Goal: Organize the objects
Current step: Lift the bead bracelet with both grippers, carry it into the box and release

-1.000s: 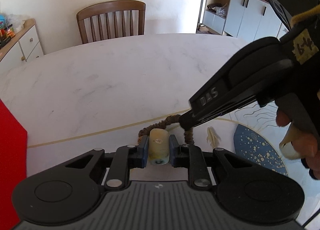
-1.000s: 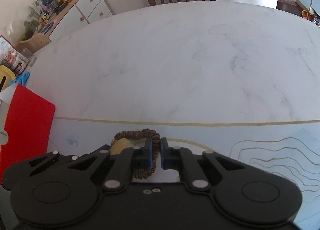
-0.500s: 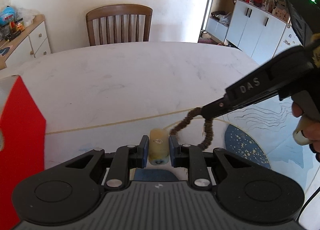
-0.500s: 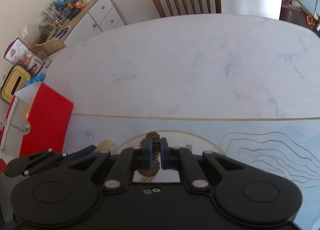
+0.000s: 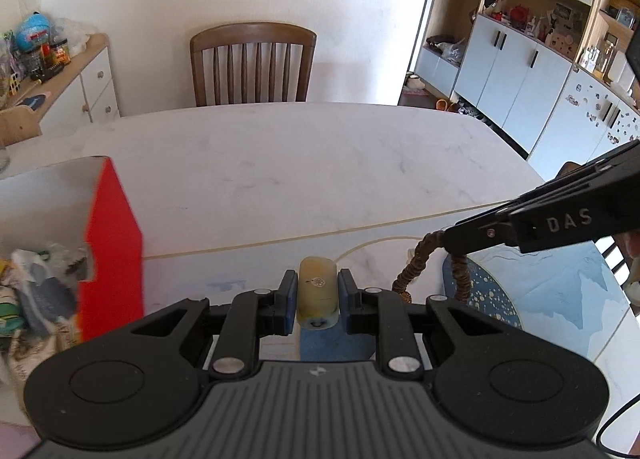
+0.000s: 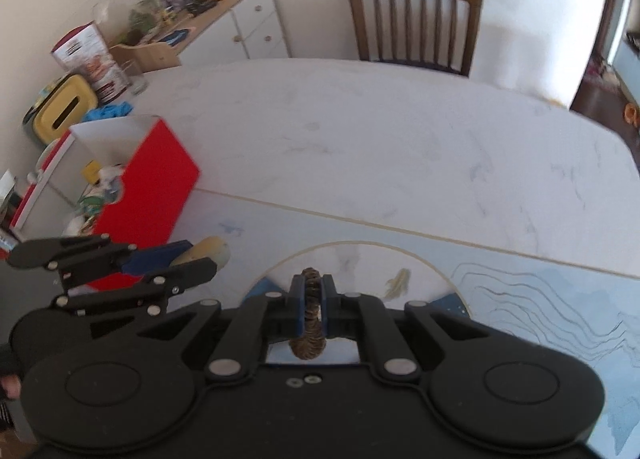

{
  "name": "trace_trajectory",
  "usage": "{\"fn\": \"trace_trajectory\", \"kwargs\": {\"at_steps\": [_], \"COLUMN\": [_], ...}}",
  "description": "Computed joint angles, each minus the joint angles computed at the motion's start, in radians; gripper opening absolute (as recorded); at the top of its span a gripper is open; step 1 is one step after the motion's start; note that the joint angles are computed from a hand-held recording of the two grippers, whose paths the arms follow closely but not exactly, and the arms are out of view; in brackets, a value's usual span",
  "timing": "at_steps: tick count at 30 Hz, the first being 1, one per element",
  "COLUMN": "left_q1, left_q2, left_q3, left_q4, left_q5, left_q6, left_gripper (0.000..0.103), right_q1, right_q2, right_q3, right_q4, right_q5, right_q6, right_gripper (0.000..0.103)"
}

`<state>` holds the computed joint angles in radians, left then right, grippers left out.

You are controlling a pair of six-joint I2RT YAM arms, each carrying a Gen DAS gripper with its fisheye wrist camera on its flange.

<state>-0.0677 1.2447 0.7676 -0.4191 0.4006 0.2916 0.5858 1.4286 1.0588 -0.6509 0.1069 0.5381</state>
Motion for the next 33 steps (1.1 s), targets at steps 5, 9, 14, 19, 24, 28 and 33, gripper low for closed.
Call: {"fn": "trace_trajectory", "kwargs": {"at_steps": [5,9,14,19,24,28,33], "left_q1": [0.095,0.190,0.319,0.452,0.570,0.638,0.698], "left_q2": [-0.030,-0.018,0.016,0.090,0.183,0.266,0.373], "left_q3": [0.054,0.125,0.213,0.320,0.438,0.534,0.642], "left_q4": [-0.116,-0.214,-0.309,-0.387,-0.447,-0.477,-0.497], "left_q5": [0.054,0.113,0.181,0.237,0.277,0.290,0.291], "left_q6": [0.089,0.170,0.289,0.403,0.510,0.560,0.607], "left_gripper": [0.020,0.020,0.020,0.020,0.020,0.020,0.020], "right_q1": [0.085,0.142,0.196,0.238,0.273,0.304,0.331], "right_q2": [0.010,0.050,0.122,0.221,0.342,0.454,0.605], "right_q3": [0.073,0.154,0.271,0.412,0.576,0.732,0.942], "right_q4": [-0.047,-0.080,-0.110,-0.138,-0.167,-0.200,-0.254], "right_q5": [0.052,0.090,0.126,0.155,0.171,0.182,0.180], "right_q6": [0.029,0.050,0.064,0.065,0.066,0.066,0.062], "right_gripper": [0.006,0.006,0.006,0.006,0.006,0.006,0.006]}}
